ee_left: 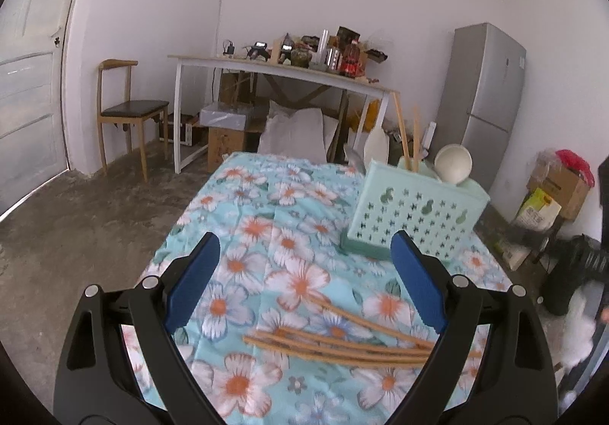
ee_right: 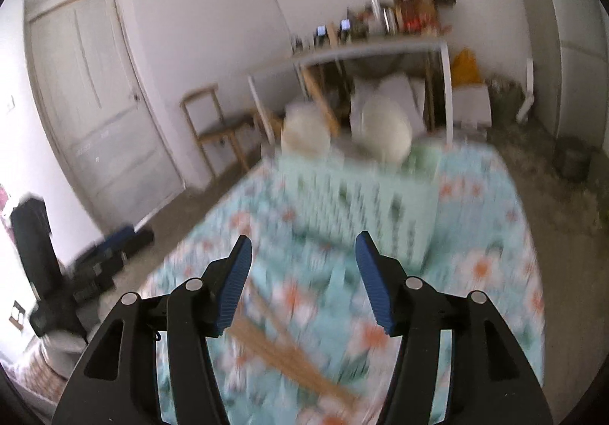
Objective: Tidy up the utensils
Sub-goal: 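Move both tools down to the remaining wooden chopsticks on the quilt, then close the left tool on a chopstick in the pile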
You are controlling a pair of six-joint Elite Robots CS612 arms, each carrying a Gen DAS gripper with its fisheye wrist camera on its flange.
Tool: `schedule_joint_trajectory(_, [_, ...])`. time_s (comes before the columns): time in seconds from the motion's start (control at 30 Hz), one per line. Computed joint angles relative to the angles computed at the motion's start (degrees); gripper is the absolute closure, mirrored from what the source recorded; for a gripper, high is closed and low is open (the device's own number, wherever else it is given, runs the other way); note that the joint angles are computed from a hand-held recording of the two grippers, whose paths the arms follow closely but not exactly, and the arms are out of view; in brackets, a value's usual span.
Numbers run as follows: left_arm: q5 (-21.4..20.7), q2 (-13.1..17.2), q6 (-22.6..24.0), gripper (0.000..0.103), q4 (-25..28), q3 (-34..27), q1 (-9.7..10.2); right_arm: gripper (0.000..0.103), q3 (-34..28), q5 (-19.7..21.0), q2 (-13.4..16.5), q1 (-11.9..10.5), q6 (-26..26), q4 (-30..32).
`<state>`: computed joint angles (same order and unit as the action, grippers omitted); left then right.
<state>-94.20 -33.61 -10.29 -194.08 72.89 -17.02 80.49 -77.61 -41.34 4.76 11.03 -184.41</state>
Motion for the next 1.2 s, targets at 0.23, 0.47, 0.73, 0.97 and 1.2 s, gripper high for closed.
schedule_joint_trajectory(0.23, [1.3, -1.4, 0.2, 0.016, 6.0, 2.9, -0.64, 0.047, 1.6, 1.1, 0.0, 0.7, 0.0, 9.8])
schedule_joint_trajectory(0.47, [3.2, -2.2, -1.7, 0.016, 9.0, 5.1, -0.87, 0.047, 3.3, 2.1, -0.3, 0.4, 0.3, 11.6])
schedule_joint_trajectory(0.73, [1.9, -2.9, -2.9, 0.023, 8.0, 6.5, -0.72, 0.047, 2.6, 4.1, 0.1, 0.0, 0.0, 12.3])
schedule_joint_trajectory(0.97, [-5.0, -2.5, -4.2, 0.031, 8.4, 5.7, 0.08, 0.047, 2.3, 5.2, 0.6, -0.4, 0.7, 11.3])
schedule_joint_trajectory(1.2, [-16.0, -1.3, -8.6, 0.053, 13.0, 4.2, 1.17, 0.047, 2.7, 6.6, 1.1, -1.2, 2.1, 10.7])
